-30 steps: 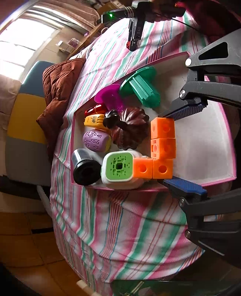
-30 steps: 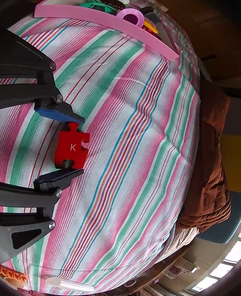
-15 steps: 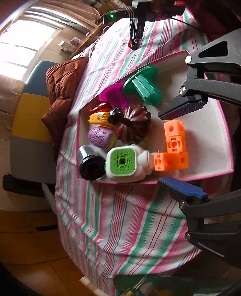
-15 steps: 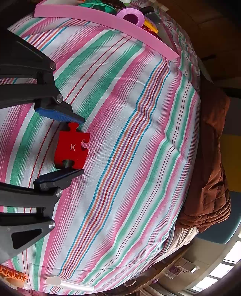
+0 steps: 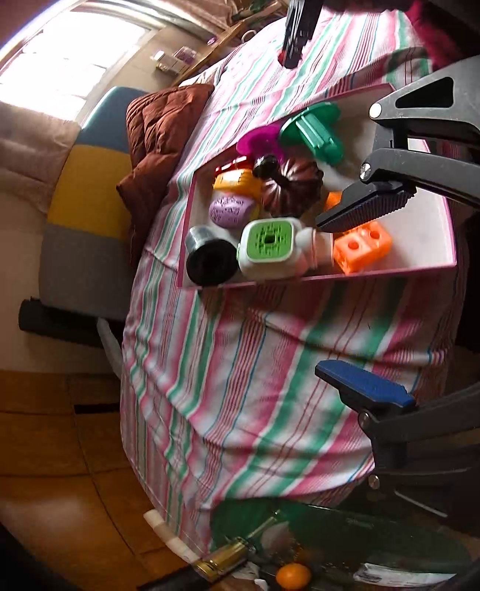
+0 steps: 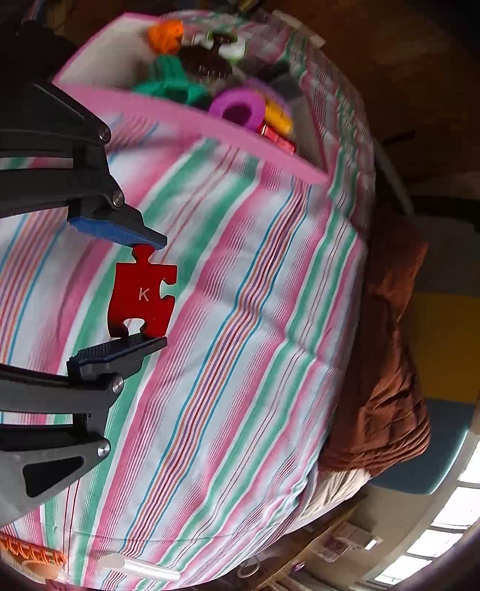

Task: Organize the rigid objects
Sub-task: 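Carry the red puzzle piece toward the tray with the right tool, then lower the puzzle piece into the tray and open the right tool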

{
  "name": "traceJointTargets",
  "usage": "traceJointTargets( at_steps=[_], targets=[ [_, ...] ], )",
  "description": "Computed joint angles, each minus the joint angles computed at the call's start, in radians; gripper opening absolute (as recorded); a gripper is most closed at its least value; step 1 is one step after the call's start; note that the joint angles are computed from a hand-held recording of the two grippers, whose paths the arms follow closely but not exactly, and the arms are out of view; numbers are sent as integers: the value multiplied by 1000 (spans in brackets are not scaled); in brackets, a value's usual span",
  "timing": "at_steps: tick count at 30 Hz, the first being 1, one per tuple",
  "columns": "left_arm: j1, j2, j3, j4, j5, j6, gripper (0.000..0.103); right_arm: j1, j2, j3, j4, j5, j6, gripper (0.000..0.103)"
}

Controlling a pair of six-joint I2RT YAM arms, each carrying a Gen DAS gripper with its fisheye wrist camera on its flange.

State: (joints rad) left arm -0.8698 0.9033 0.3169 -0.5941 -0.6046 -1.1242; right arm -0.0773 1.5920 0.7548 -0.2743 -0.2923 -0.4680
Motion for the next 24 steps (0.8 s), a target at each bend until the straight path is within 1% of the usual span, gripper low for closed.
traceJointTargets(
  at_steps=[1, 4, 6, 8, 11, 14, 19, 20, 22, 24],
  targets=[
    [2, -4, -4, -2, 2, -5, 72, 32, -64, -32, -18, -28, 3, 46],
    [-2, -18, -14, -7, 6, -16, 72, 178, -258, -131, -54, -63, 9, 47],
    [-15, -22, -13, -19, -1, -26, 72, 302, -339, -173, -79, -67, 37, 47],
    [-32, -33, -11, -41, -11, -45, 73, 439, -371, -201, -71, -34, 85, 47],
    [-46, -41, -9, -62, -22, -63, 75, 603, -333, -223, -20, 15, 163, 47],
    [-55, -31, -4, -76, -33, -71, 75, 697, -245, -219, 42, 67, 222, 47],
    [-46, -29, -4, -81, -35, -75, 76, 762, -129, -202, 106, 130, 241, 47],
    [-47, -20, 1, -85, -40, -80, 77, 763, -115, -197, 109, 134, 239, 47],
    [-55, -5, 9, -94, -54, -90, 84, 767, -80, -195, 128, 147, 251, 47],
    [-66, 6, 18, -110, -70, -107, 86, 762, -73, -209, 157, 147, 263, 48]
  ],
)
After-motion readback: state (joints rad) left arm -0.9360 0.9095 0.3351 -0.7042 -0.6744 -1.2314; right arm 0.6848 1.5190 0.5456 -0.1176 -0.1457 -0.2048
